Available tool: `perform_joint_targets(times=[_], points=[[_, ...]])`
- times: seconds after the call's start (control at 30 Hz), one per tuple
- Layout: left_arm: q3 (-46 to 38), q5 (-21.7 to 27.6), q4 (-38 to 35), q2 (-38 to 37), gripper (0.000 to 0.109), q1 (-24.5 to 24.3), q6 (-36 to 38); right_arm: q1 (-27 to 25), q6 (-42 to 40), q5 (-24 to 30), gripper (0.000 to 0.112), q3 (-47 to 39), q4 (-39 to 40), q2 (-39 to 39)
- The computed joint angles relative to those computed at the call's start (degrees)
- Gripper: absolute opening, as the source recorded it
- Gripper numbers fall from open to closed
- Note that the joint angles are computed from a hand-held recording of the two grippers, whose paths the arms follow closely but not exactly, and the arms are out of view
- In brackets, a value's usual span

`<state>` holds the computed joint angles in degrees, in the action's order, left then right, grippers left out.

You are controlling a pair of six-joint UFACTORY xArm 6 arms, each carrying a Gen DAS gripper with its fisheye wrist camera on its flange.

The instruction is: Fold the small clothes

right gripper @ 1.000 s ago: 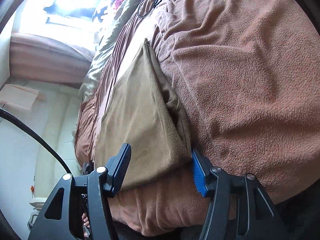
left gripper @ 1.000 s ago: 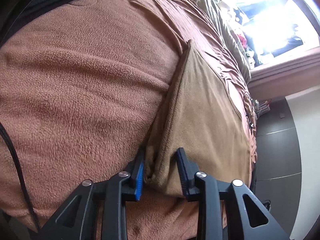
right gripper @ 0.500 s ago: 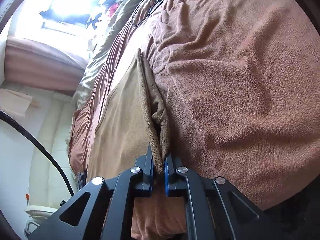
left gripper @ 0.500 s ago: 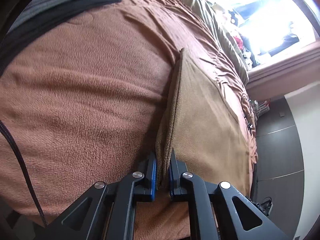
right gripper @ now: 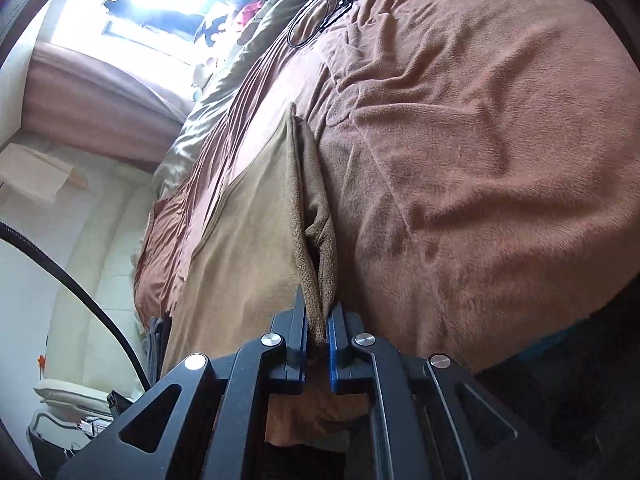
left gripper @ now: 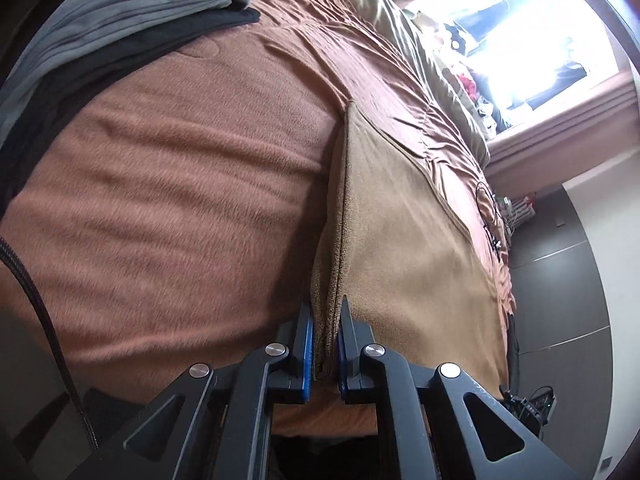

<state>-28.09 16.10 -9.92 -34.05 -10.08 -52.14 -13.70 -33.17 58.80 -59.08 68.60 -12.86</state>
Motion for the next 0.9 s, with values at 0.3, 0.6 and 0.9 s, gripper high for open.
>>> perform_joint_targets(times=[0.3,0.6,0.9], points=[[4.5,-3.2,5.1,-3.5,0.011,-2.1,-7.1,-1.4,0.5,-1.2,0.006,2.7,-7.1,-5.5],[8.5,-7.6,5.9,-5.9,0.041,-3.3,-10.8,1.2,-1.5,-2.8,0.006,5.5,-12.3,-14.5],[10.4,-11.5,3.8,-5.3,0.042,-5.4,-9.7,11.2,0.5,-6.2,0.006,6.4,-19.1,-18.0]])
